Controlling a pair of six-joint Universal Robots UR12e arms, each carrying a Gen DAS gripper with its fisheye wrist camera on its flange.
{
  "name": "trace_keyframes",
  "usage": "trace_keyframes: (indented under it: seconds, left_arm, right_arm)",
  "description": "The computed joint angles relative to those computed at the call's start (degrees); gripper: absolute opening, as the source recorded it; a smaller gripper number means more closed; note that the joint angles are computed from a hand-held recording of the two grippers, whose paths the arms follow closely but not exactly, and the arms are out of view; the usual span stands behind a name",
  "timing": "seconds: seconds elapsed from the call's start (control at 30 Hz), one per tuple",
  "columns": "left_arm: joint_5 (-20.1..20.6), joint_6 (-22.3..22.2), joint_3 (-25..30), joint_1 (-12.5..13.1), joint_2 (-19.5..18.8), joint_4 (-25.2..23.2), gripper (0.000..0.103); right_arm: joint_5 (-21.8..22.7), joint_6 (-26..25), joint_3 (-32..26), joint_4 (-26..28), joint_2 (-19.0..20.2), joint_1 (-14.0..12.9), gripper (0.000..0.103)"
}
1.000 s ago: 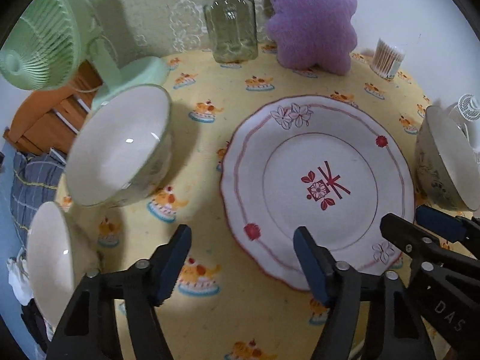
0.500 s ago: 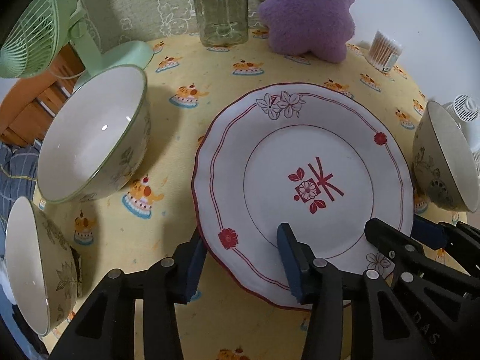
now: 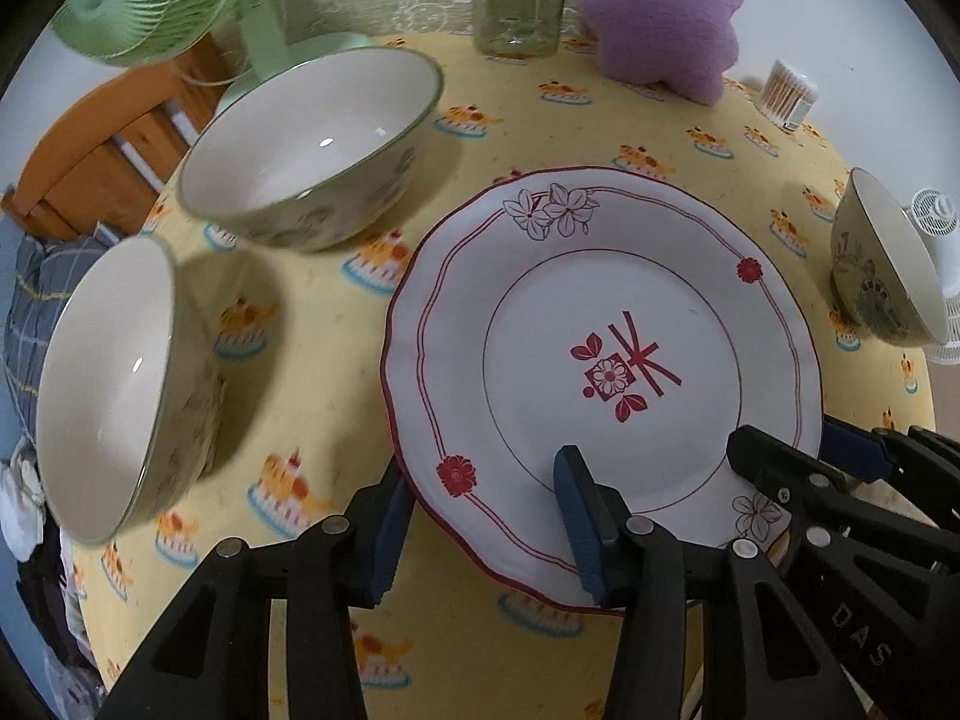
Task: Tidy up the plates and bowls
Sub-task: 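Reach to the red-rimmed character plate and grasp its rim with both tools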
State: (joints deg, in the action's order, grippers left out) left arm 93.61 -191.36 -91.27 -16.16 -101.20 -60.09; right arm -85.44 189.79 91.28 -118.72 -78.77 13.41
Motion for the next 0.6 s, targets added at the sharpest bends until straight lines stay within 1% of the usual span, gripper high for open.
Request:
trace_keyframes:
  seconds: [0.1,0.13,0.2,0.27,0.33,0.4,0.47,0.6]
  left_arm:
    - [-1.04,-0.27,-0.99,0.46,0.93,-0.18,0.048]
    - [-1.55,-0.12,-1.12,0.64,1.05,-0.27,0.048]
    - [-2.01,0.45,-0.93,0.94,0.91,-0.59,0.048]
    - [-0.34,1.63,-0.3,0.8,0.36,-1.02,0.047]
    - [1.22,2.84,0.01,0.58,-0.03,-0.24,0.047]
    - [1.08,2.76,0.56,0.77,-0.48,-0.51,0.048]
    - [1.26,2.37,0.99,0.89,-0.97,-0.74,0.048]
    - [1.14,2.08,1.34,1.14,-1.63,0.35,0.051]
  right_arm:
    - [-0.2,-0.64,-0.05,0.52,0.01,0.38,0.042]
    - [-0.48,-1.09,-0.22,0.91,0.14,0.58,0.043]
    - [-1.05,-1.22,-0.19,0.63,0.22,0.73,0.044]
    - [-1.77,-1.46,-0.33,0.1,0.52,0.81,0.044]
    - [-3.32,-2.02,-1.08,0.25,1.12,1.06,0.044]
    - [-4.15,-1.96,-1.96,0.82,1.89,1.04,0.044]
    - [-4.0,-1.79,-2.52,0.64,2.53,0.78,0.044]
    - [-4.02,-2.26,-3.7,0.16,3.76,0.46,0.045]
